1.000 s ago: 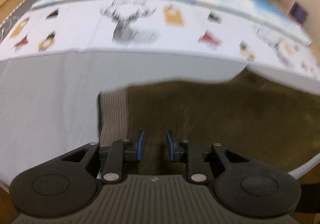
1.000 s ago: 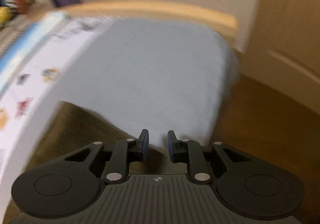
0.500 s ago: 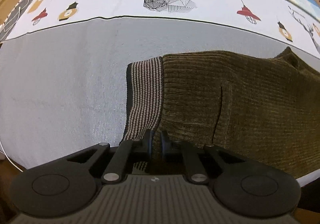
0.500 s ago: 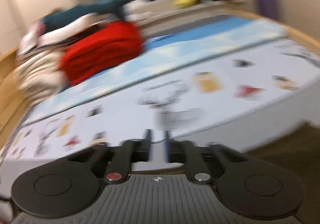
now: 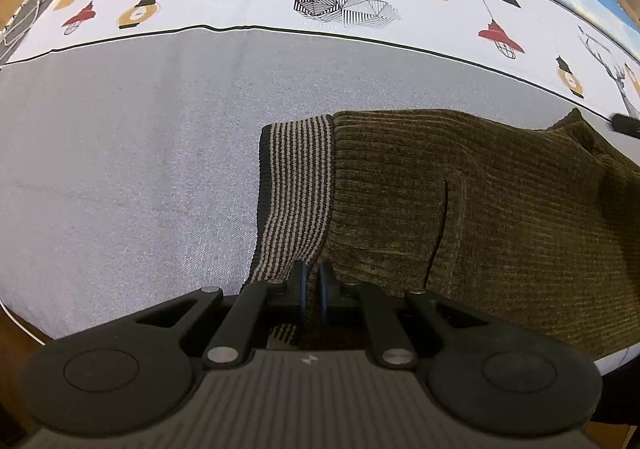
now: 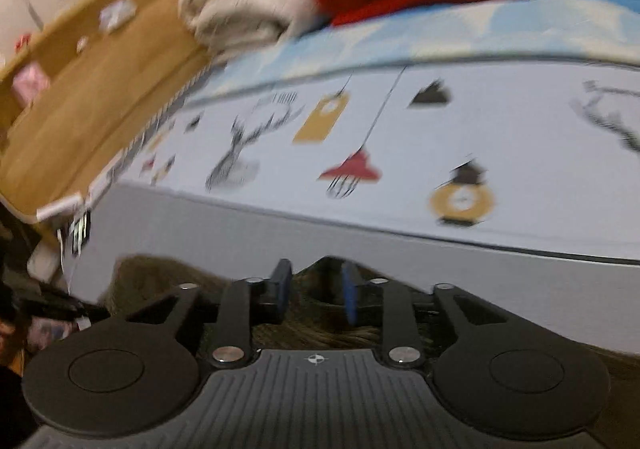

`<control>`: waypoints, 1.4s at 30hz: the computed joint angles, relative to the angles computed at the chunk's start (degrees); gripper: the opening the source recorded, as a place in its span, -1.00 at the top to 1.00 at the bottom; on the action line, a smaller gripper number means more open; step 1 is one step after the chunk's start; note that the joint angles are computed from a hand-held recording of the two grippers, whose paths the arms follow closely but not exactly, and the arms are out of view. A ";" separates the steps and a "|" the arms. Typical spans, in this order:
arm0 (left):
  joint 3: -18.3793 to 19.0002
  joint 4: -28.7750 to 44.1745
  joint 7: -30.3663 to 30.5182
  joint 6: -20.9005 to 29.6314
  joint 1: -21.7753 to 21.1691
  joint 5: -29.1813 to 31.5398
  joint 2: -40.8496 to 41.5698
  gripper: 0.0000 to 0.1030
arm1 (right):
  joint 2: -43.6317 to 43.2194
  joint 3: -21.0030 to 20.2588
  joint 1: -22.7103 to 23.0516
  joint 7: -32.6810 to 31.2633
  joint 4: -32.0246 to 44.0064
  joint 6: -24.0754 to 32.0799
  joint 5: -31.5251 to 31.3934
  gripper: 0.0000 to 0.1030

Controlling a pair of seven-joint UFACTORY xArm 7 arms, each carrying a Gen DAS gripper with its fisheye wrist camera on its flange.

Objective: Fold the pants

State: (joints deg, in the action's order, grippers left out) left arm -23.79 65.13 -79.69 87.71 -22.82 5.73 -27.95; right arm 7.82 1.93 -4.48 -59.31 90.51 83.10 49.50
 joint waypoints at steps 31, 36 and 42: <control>-4.75 11.26 -3.20 -0.19 -0.46 12.51 8.30 0.72 | -5.02 -4.41 -4.19 -8.93 -3.38 -1.82 7.38 0.66; -4.91 18.61 -1.79 1.07 -3.32 16.92 16.49 0.68 | -5.74 -6.29 -6.04 -10.11 -2.10 0.99 2.66 0.65; -2.59 27.61 -2.13 -0.47 -7.24 22.52 25.36 0.68 | -1.27 -9.65 -13.38 0.04 5.66 -2.06 6.89 0.40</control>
State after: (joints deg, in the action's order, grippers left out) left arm -26.38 92.74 -81.82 87.25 -30.06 28.25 -2.58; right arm 6.55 -7.71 -17.86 -59.27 96.17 81.04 56.39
